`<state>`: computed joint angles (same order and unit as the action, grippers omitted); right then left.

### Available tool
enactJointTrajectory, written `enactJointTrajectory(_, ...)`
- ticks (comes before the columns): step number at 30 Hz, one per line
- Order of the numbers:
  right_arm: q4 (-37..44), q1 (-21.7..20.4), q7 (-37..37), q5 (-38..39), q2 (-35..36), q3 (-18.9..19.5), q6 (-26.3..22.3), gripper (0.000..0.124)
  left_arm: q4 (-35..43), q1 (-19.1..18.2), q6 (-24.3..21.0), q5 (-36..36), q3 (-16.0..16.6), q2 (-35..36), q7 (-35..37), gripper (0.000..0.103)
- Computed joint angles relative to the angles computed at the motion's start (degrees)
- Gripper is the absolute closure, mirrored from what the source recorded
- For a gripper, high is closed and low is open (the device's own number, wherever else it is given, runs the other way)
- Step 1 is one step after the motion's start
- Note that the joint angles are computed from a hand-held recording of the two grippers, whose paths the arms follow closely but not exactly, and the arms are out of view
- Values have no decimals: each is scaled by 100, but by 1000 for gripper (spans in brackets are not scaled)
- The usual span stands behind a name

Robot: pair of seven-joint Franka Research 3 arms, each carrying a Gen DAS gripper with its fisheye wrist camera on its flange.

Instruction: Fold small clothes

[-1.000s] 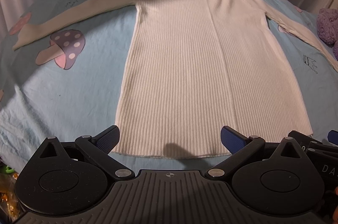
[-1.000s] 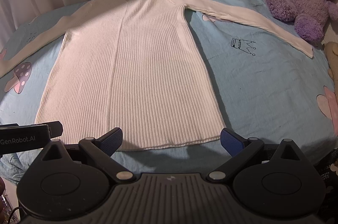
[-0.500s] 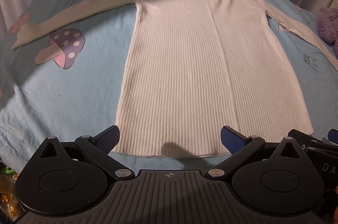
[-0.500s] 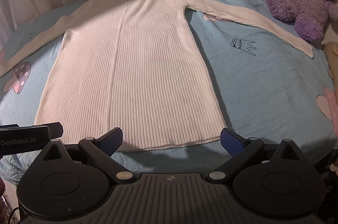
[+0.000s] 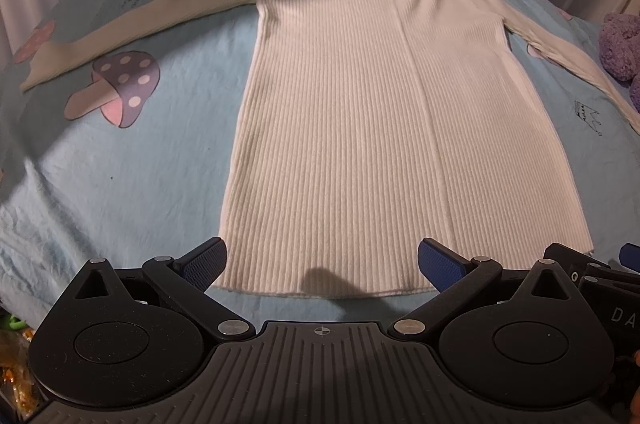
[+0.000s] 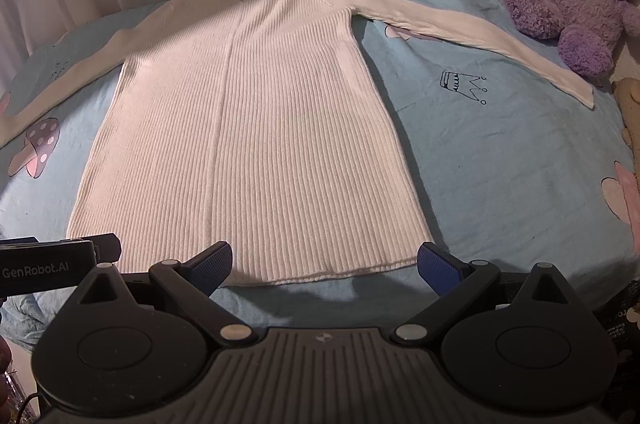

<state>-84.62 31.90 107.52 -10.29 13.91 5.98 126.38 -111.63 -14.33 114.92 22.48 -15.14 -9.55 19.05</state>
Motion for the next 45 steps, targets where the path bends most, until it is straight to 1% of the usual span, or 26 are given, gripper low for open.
enactJointTrajectory(5,-13,-48,-33,159,8,13,52,25,-24,11,32,-37,20,-16,19,0)
enactJointTrajectory(10,-137,-235,-261,849,-17,80,336,25,-69,34,140,-101,49,-32,70,0)
enactJointTrajectory(19,97,-313,-453,1252,180,63,273,25,-25,85,184,-207,91,44,179,0)
enactJointTrajectory(21,105,-438,-679,1637,220,113,437,26,-32,107,263,-281,132,64,252,0)
enactJointTrajectory(22,25,-558,-873,2020,217,170,729,27,-52,126,333,-315,155,59,273,0)
enactJointTrajectory(23,-163,-711,-1152,2535,172,254,1215,28,-86,151,440,-337,179,47,273,0)
enactJointTrajectory(24,-347,-843,-1405,3051,140,330,1754,29,-144,182,596,-353,207,23,256,0)
enactJointTrajectory(26,-613,-1092,-1890,4202,187,520,3059,29,-301,259,957,-391,264,-41,176,0)
enactJointTrajectory(27,-587,-1211,-2140,4693,289,631,3514,29,-378,304,1129,-381,281,-68,94,0)
enactJointTrajectory(28,-406,-1350,-2342,5132,481,729,3864,28,-450,354,1284,-362,294,-92,-25,0)
enactJointTrajectory(29,-239,-1346,-2216,5176,631,644,4007,27,-480,397,1377,-343,301,-93,-111,0)
enactJointTrajectory(31,244,-1106,-1159,4686,1065,32,4341,27,-516,483,1563,-241,305,-71,-285,0)
enactJointTrajectory(32,465,-994,-598,4390,1270,-299,4407,28,-523,515,1612,-206,308,-58,-348,0)
enactJointTrajectory(33,703,-853,23,4090,1476,-693,4354,35,-525,549,1673,-193,323,-38,-402,0)
enactJointTrajectory(34,982,-770,591,3864,1701,-1030,4204,49,-531,582,1744,-202,347,-13,-447,0)
enactJointTrajectory(35,1399,-764,1215,3699,2024,-1353,3897,58,-524,605,1779,-217,359,13,-482,0)
enactJointTrajectory(36,1722,-804,1684,3601,2278,-1526,3671,78,-516,631,1812,-236,375,47,-525,0)
enactJointTrajectory(37,2064,-853,2168,3490,2556,-1704,3410,89,-486,654,1805,-256,387,100,-567,0)
enactJointTrajectory(38,2394,-894,2587,3345,2806,-1863,3126,92,-441,670,1778,-284,398,157,-585,0)
enactJointTrajectory(39,2630,-939,2865,3216,3005,-1948,2981,97,-383,682,1732,-314,409,220,-589,0)
enactJointTrajectory(41,2984,-1001,3364,2972,3333,-2089,2797,97,-251,705,1605,-367,433,360,-584,0)
enactJointTrajectory(42,3181,-1059,3599,2896,3488,-2111,2698,101,-181,713,1539,-373,440,432,-594,0)
enactJointTrajectory(43,3307,-1141,3781,2878,3611,-2071,2685,107,-122,716,1488,-380,447,489,-602,0)
enactJointTrajectory(44,3412,-1230,3921,2875,3703,-2000,2684,111,-76,720,1451,-380,455,540,-611,0)
enactJointTrajectory(45,3397,-1303,4003,2890,3735,-1903,2813,116,-44,722,1436,-375,462,580,-620,0)
